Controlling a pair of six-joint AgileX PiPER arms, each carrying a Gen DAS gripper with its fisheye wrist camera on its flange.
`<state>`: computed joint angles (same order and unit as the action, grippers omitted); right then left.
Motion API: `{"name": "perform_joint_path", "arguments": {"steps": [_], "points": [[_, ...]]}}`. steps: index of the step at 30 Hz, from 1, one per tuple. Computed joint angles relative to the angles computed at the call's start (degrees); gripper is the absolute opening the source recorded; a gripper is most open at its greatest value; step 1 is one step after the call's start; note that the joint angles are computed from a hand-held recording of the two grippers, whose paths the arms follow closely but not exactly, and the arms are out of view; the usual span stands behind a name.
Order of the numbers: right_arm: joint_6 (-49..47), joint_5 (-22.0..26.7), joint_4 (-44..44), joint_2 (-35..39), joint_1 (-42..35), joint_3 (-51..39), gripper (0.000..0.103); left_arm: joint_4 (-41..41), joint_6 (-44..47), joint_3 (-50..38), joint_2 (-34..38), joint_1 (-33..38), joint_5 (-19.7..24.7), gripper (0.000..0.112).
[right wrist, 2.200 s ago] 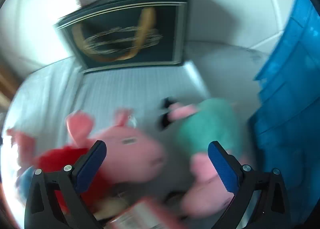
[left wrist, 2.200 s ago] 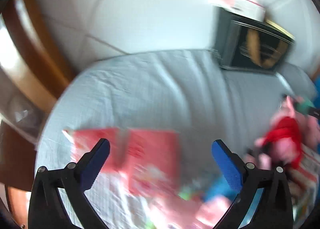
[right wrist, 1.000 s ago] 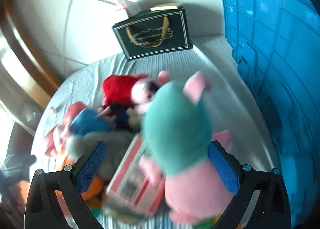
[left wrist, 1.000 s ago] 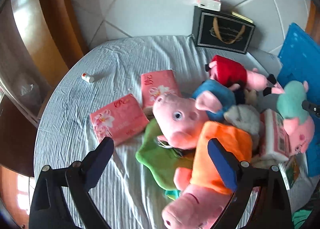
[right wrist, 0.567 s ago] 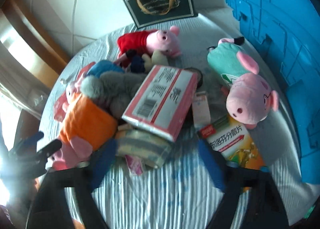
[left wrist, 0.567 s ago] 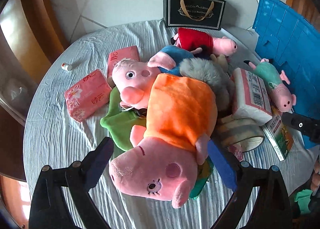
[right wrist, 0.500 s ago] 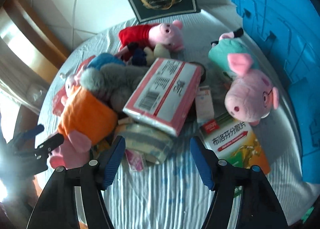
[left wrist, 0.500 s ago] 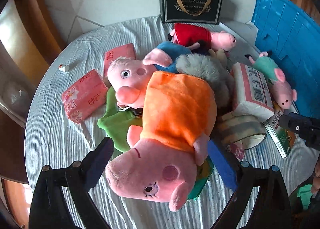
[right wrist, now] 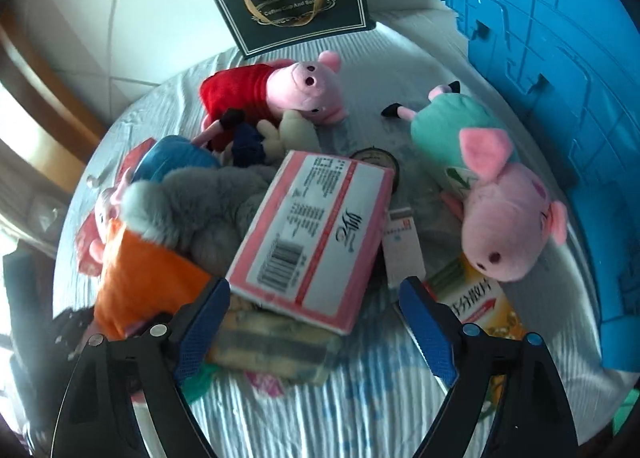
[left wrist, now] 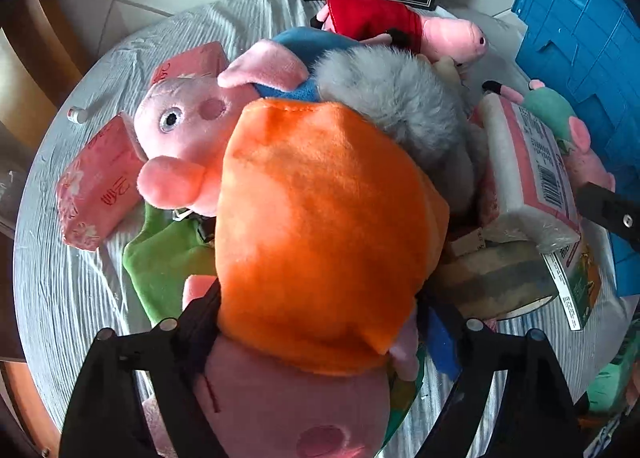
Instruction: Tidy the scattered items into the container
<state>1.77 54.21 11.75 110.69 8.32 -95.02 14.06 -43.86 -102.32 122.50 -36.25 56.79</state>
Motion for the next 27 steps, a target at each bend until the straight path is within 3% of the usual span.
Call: {"name": "perform_joint_path", "arguments": {"steps": [4,8,10,12,18,27], "points": [[5.9,3.0,-4.6,5.8,2.9,-7.0,0.103,-0.9,-1.1,2.8,-1.9,1.1,-3.0,0.079],[8.5,6.0,-9.0,12.9,5.3,-13.6,0.103,-0.2,-2.3,1.4,-0.8,0.9,-3.3,0.077],[8.4,4.7,-8.7,13.4,4.9,-12.9,0.099,-0.2,-2.6,1.5,-1.3,0.6,-3.6,0.073],[7.4,3.0,-8.4,11.3,4.4,-10.2,0.094,-0.5,-2.6,3.2,-3.1,0.8,-4.8,0.067],[2.8,-1.9,-4.7,0.2,2.3,-2.8,0.093,7.9,-8.2,7.7,-12.7,-0.5,-5.6,0.066],[4.2,-4.4,-8.3,-16.0,5.7,-0.3,0.094,16.1,-9.8,2.1,-17.9,-3.4,-3.7,0.066]]}}
